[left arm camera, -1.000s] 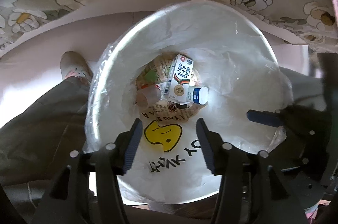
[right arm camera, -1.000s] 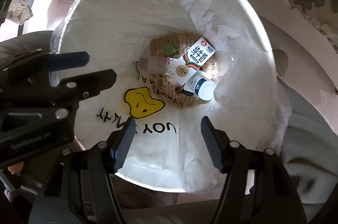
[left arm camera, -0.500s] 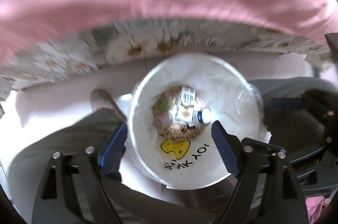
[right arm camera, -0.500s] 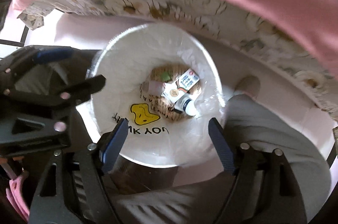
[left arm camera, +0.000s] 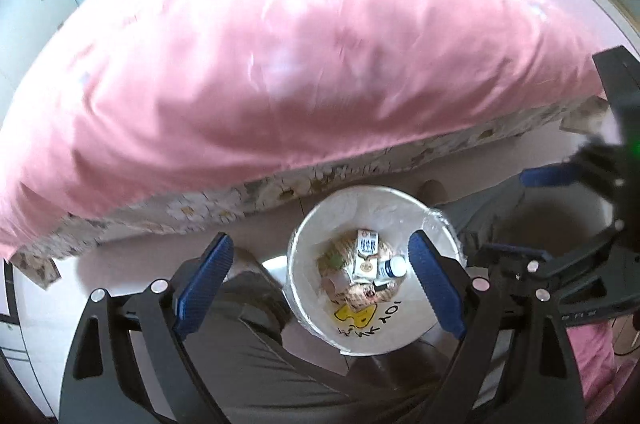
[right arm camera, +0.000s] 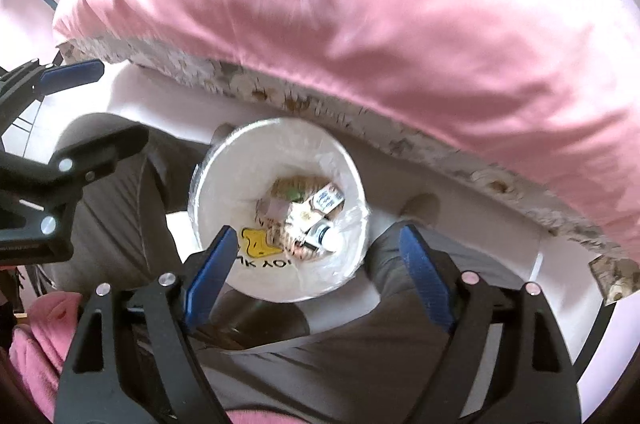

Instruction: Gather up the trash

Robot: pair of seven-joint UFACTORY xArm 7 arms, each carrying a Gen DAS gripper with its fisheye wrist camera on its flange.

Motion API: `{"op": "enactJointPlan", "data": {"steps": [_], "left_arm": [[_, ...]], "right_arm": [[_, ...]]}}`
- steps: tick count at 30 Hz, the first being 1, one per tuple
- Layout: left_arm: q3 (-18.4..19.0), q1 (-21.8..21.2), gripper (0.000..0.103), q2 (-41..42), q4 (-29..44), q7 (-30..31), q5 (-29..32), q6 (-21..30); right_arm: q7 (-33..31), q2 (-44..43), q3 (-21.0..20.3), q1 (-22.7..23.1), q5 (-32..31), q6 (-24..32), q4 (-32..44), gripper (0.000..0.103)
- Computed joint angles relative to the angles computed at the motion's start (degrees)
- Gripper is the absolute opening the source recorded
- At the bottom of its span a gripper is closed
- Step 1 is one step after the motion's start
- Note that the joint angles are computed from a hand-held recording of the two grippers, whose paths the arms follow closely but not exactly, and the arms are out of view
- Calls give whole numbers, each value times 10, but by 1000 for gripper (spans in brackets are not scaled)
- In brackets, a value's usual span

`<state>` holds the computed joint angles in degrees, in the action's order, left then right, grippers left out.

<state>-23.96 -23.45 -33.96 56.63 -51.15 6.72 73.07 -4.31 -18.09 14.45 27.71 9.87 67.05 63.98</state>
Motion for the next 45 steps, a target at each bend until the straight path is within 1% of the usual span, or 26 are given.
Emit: {"op": "enactJointPlan", "data": {"steps": [2, 6, 7, 10, 15, 18, 19, 21, 27, 34, 37, 45], "left_arm": [[-6, -1, 91, -8, 16, -1, 7, 8], [-32, 5, 91, -15, 47, -16, 24, 27], [-36, 6, 91, -17, 53, -19, 26, 30], [-54, 9, 91, -25, 72, -27, 35, 37], [-96, 27, 93, -26, 112, -52, 59, 65], [-125, 39, 93, -20, 131, -64, 75, 91], [-134, 44, 93, -17, 139, -67, 82, 103], [-150, 51, 93, -12, 150, -73, 92, 120], [-180, 64, 93, -6, 174, -92, 112, 144], [-198, 72, 93, 5, 189, -98, 120, 157], [-199, 72, 93, 7, 191, -97, 122, 160], [-201, 70, 93, 10, 195, -102, 126, 163]], "right_arm": [[0, -18, -4, -1, 3, 0, 5, 82], [2, -55, -7, -2, 12, -11, 7, 82], [3, -68, -6, -3, 11, -20, 6, 84], [9, -104, 1, -8, -1, -50, -6, 84], [32, -172, 14, -8, -12, -102, -48, 84], [48, -220, 28, -14, -34, -134, -78, 84], [51, -231, 29, -14, -38, -141, -86, 86], [67, -256, 36, -20, -49, -146, -100, 87], [102, -306, 41, -20, -50, -139, -132, 87], [115, -321, 38, -13, -44, -135, -144, 89], [118, -323, 38, -14, -45, -134, -143, 91], [119, -326, 35, -13, -44, -140, -144, 91]]}}
